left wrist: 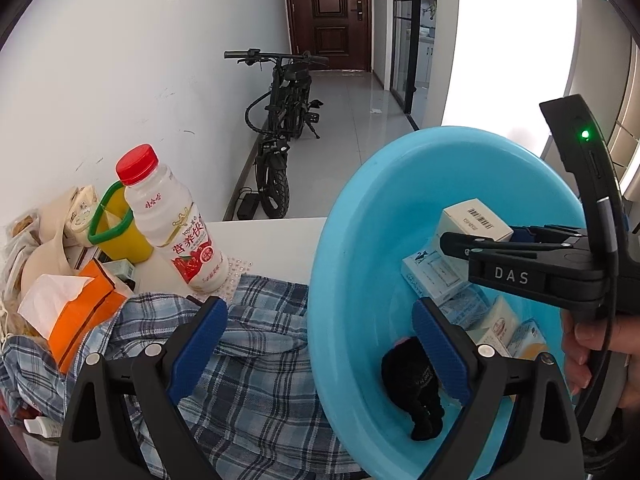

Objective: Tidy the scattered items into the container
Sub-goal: 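Lower the white barcode box into the basin and open the right tool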

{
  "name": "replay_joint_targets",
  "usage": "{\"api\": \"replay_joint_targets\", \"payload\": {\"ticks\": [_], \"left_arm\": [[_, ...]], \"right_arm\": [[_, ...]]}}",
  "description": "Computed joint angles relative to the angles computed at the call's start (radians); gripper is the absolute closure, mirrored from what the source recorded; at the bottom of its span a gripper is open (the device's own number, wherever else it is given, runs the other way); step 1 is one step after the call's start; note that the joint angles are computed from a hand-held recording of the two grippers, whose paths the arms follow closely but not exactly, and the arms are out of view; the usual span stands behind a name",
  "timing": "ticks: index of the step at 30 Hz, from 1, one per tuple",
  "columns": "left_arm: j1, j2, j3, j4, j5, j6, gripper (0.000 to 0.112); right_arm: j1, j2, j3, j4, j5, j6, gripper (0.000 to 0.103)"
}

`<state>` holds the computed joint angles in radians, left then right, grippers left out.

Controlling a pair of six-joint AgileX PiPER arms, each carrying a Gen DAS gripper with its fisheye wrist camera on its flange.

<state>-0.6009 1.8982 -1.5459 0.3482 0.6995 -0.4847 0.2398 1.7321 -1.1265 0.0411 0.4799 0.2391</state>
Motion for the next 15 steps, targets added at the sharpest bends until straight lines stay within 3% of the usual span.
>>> {"api": "replay_joint_targets", "payload": {"ticks": [2,4,7,12,15], "left_arm": [[0.002,-0.001,0.002,-0.016,0.0,0.013,0.017],[-0.004,-0.011,0.012,-0.008,-0.006,0.005,0.017],[-0.018,-0.024,0.02,0.005,-0.003,-0.008,0.017],[-0.053,-0.065,0.045,0.038,0.014,-0.038,0.017],[-0.072,-0.106,0.083,0.039,0.014,-0.051,0.017]], "right_arm": [[0.01,-0.011,0.006,-0.043,0.0,0.029,0.031],[0.022,-0.032,0.023,-0.1,-0.003,0.076,0.025],[0.025,-0.069,0.042,-0.112,0.011,0.08,0.025],[-0.004,-0.178,0.114,0.023,0.03,-0.034,0.025],[0.01,-0.264,0.167,-0.004,0.042,-0.025,0.025]]}}
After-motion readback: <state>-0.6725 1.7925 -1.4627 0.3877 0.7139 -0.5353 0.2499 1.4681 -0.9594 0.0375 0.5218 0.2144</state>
